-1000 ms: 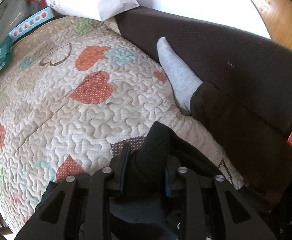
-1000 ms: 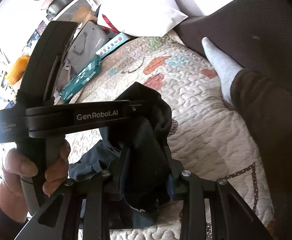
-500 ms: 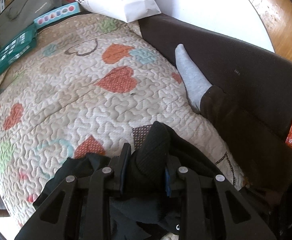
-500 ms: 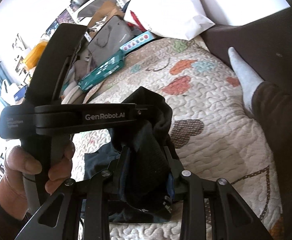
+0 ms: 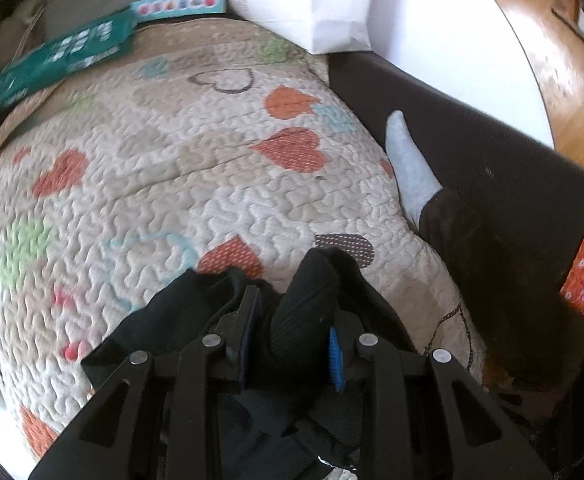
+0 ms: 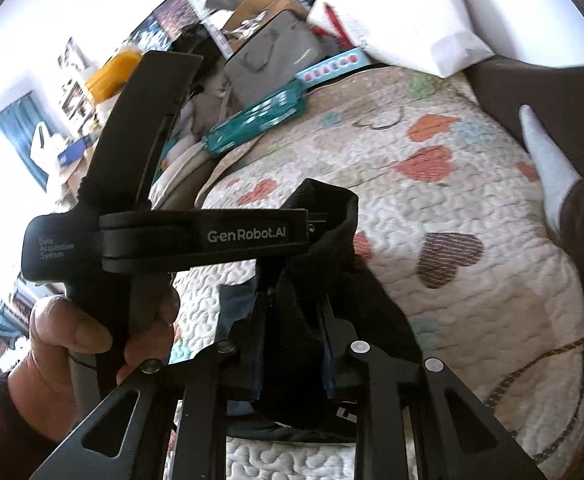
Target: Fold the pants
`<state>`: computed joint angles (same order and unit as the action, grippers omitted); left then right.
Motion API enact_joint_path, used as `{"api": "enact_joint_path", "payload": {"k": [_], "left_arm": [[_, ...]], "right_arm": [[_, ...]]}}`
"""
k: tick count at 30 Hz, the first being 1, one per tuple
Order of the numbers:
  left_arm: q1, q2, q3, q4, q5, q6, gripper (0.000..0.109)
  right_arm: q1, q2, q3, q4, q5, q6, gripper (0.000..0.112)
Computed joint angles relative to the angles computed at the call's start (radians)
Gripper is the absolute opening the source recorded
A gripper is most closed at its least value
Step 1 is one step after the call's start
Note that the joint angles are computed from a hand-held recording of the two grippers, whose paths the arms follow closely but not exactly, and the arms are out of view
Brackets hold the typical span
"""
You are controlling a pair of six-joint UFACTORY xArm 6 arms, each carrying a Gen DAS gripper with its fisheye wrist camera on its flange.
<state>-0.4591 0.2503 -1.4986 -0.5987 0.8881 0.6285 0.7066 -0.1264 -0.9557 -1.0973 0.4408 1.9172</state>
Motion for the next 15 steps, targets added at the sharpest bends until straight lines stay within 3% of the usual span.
{"api": "enact_joint_path", "payload": {"k": [8,15], "left_arm": [[0.084,-0.044,0.07,-0.132,0.006,0.077,0.029],[0.162,-0.055,0.102,-0.16,-0.004,0.093,0.026]], "right_arm": [[0.019,0.082,-0.077,0.13,-0.034,-0.175,0.021],[0.045,0.205,-0.209,0.274,-0.041,-0.371,0.021]]}}
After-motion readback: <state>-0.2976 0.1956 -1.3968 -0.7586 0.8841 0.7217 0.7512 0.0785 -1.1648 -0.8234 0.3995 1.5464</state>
